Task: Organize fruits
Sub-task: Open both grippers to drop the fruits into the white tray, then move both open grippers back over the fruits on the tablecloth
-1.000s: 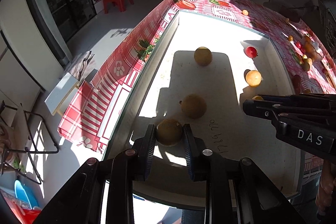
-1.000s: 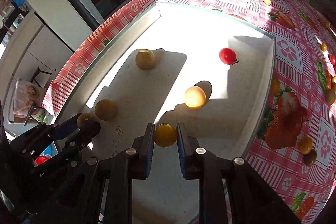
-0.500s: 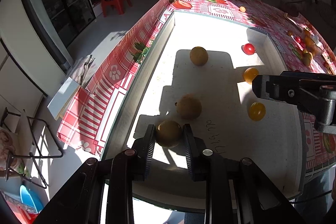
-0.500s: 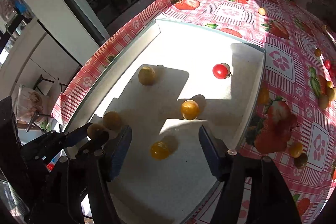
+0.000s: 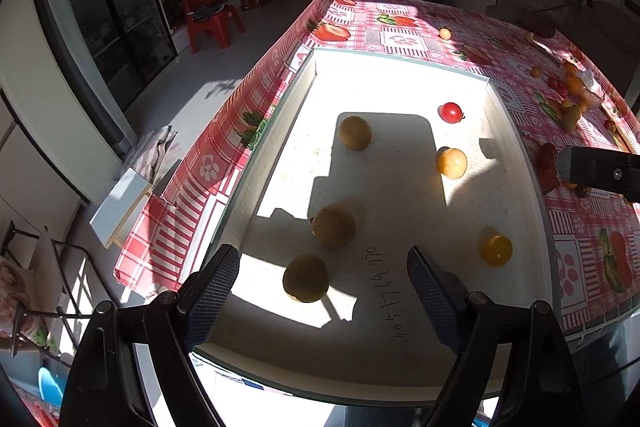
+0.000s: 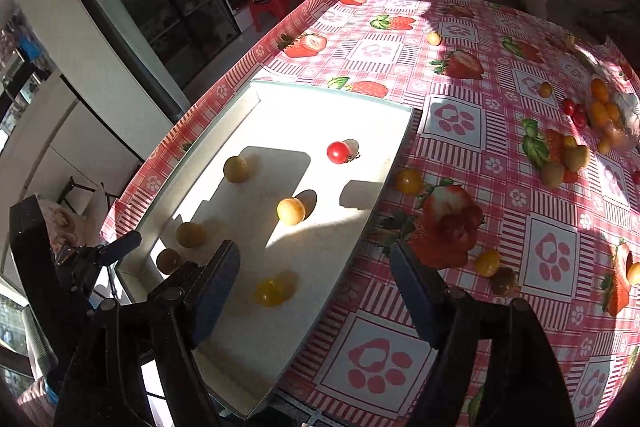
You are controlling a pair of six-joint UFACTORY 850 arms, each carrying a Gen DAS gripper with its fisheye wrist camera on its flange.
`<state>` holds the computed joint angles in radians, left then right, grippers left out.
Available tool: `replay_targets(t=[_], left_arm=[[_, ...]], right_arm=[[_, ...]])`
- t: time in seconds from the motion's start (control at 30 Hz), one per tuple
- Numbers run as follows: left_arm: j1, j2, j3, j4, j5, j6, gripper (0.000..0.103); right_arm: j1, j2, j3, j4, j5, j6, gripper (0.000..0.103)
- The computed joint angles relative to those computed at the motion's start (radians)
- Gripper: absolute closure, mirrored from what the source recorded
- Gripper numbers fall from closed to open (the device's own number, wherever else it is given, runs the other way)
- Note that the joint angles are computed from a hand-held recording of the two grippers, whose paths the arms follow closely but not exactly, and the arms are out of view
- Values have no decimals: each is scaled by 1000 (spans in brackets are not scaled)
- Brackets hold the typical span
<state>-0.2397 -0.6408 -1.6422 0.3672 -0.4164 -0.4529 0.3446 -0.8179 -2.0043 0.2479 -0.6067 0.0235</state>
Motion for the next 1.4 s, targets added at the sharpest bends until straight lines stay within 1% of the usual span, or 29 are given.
replay_targets(t=[0.2,0.43,0.53,0.63,0.73,0.83,0.97,1.13,1.2,1.23,1.33,1.4], left_arm=[[-28,4,-31,-40,-15,48,16],[-102,-29,-127,-121,-40,194,16],[-135,-64,-189,-186,-67,273,16],[-170,-103,-249,-208,-101,309,16],[-197,-153,-320,-269,-150,348,16],[-221,-210,-393,-308,-194,358,16],[-246,-290,-498,-306,-261,329,16],[-260,-382,-631,-295,-337,275,17],[-263,-421,-692,-279,-372,248,26],[-265,-445,-731,-271,-397,236,27],[-268,-498,-813,-265,-440,207,27],[-272,-507,-825,-249,-434,189,27]], right_arm=[[-35,76,131,0,53,25,23],[-102,175,302,-64,111,118,23],[-139,217,372,-93,136,170,23],[-176,253,430,-131,158,228,23],[-207,280,475,-191,175,294,23],[-234,295,503,-263,185,361,23],[-267,300,524,-317,191,410,23],[-296,283,524,-398,197,482,23],[-307,268,512,-411,200,493,23],[-311,261,503,-415,200,496,23],[-316,232,469,-437,202,503,23],[-313,209,441,-483,193,528,26]])
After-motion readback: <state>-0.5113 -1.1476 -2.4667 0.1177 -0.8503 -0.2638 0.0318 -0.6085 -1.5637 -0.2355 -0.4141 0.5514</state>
